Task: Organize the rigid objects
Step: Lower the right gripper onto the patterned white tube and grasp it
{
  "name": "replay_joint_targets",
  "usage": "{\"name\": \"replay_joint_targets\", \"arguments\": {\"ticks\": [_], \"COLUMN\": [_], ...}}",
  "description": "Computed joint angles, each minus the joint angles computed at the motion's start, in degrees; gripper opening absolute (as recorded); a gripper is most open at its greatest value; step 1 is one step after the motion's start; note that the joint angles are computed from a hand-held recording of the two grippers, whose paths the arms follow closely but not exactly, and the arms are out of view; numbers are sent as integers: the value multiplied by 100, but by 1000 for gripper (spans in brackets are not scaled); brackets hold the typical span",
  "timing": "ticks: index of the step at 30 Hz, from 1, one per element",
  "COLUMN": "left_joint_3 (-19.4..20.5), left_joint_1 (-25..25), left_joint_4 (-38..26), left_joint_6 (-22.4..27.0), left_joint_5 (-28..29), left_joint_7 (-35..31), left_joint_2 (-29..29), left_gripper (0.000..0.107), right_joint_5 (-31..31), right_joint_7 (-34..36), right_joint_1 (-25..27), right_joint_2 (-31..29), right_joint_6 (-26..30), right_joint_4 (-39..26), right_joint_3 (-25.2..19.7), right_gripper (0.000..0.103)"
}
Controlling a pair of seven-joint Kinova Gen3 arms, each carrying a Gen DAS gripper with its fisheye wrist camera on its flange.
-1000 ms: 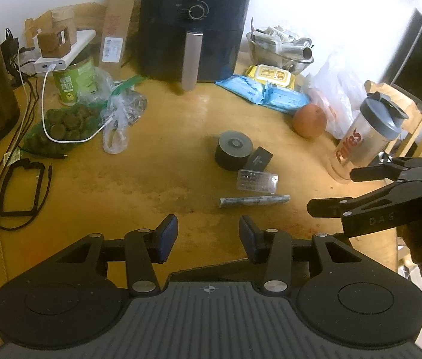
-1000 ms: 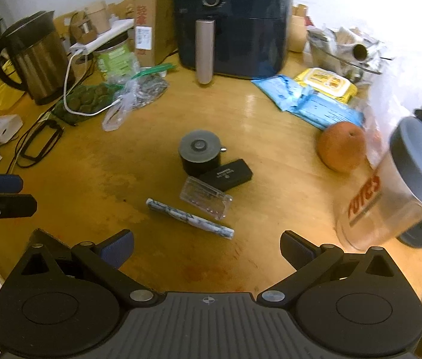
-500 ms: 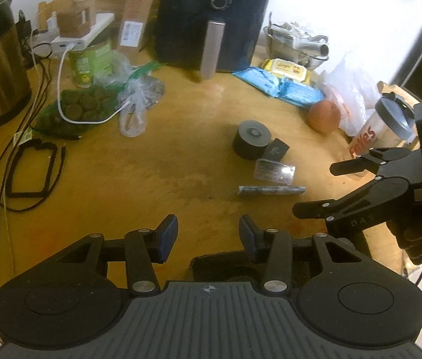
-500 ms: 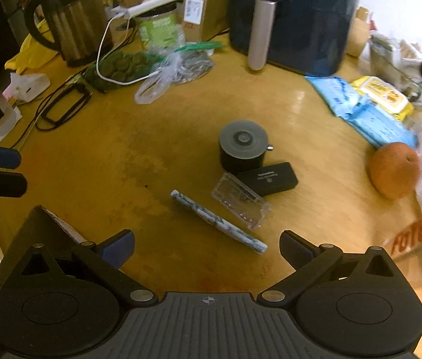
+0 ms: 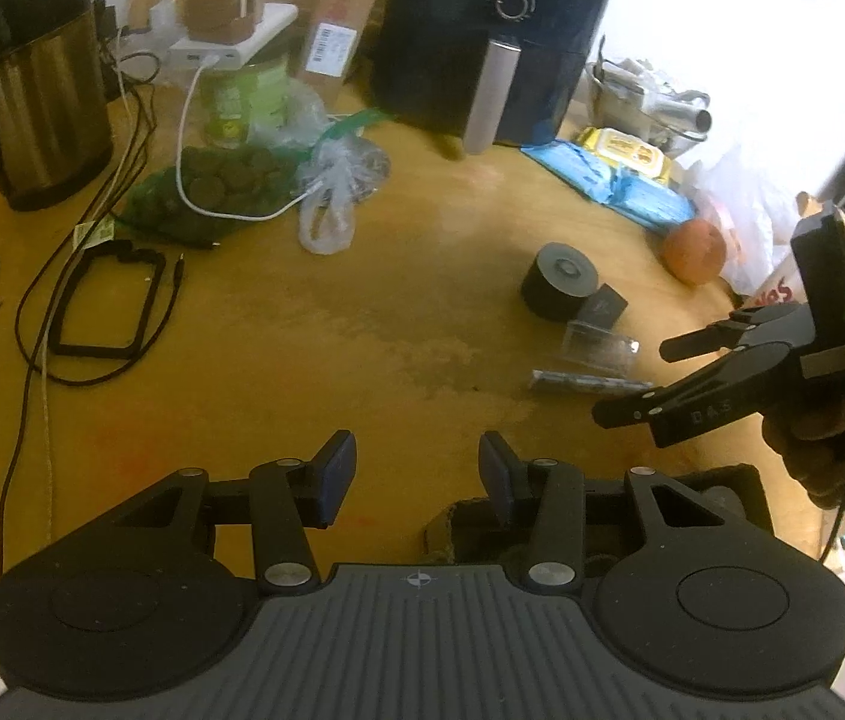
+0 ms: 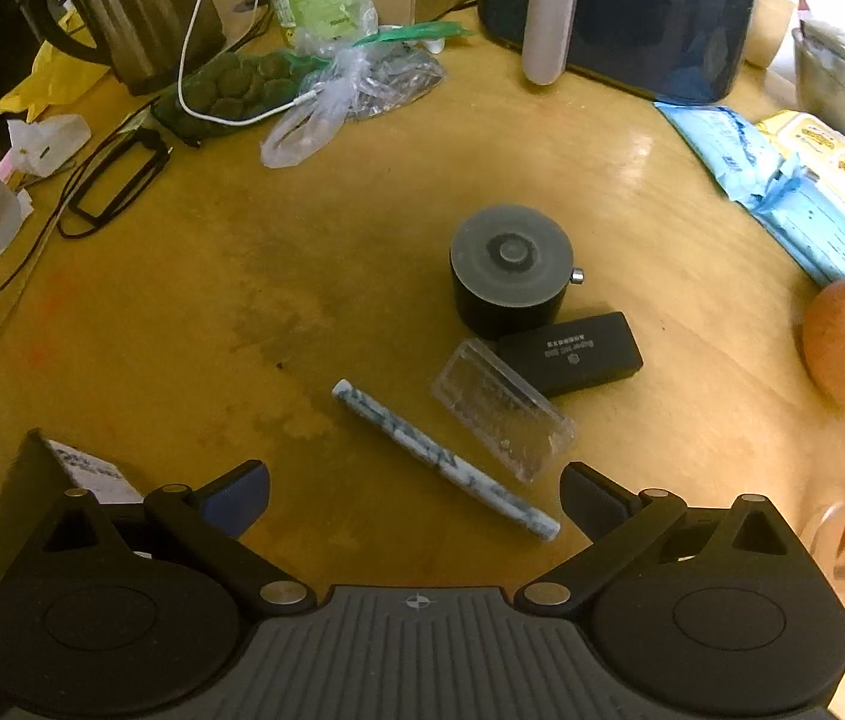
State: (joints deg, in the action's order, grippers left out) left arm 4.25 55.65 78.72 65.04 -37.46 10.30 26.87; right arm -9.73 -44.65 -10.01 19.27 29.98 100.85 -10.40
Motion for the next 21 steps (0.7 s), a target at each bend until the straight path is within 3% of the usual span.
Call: {"name": "replay_joint_targets", "arguments": {"ticks": [4,15,19,21], "left_joint_3": [-28,19,34,41], "left_joint_1": [41,28,11,4], "left_joint_4": [44,108,122,130], "left_joint_6": [37,132,143,134], "left_joint_5": [-67,-70,-62,-64], "left_joint_7": [139,401,421,415], "left_joint_2": [-31,-58,-64,-67], "left_gripper": [45,45,45,45], "right_joint_5": [317,1121,1290,1237], "right_joint_7": [-7,-57,-71,13], "right_joint_1": [-187,-637,-681,-610], "right_joint_2": [148,444,484,491], "right_joint_6": [-15,178,187,234], "right_joint_4": [-125,-398,-404,-417], "right_joint_3": [89,285,281,214], "right_gripper": [87,30,23,14]}}
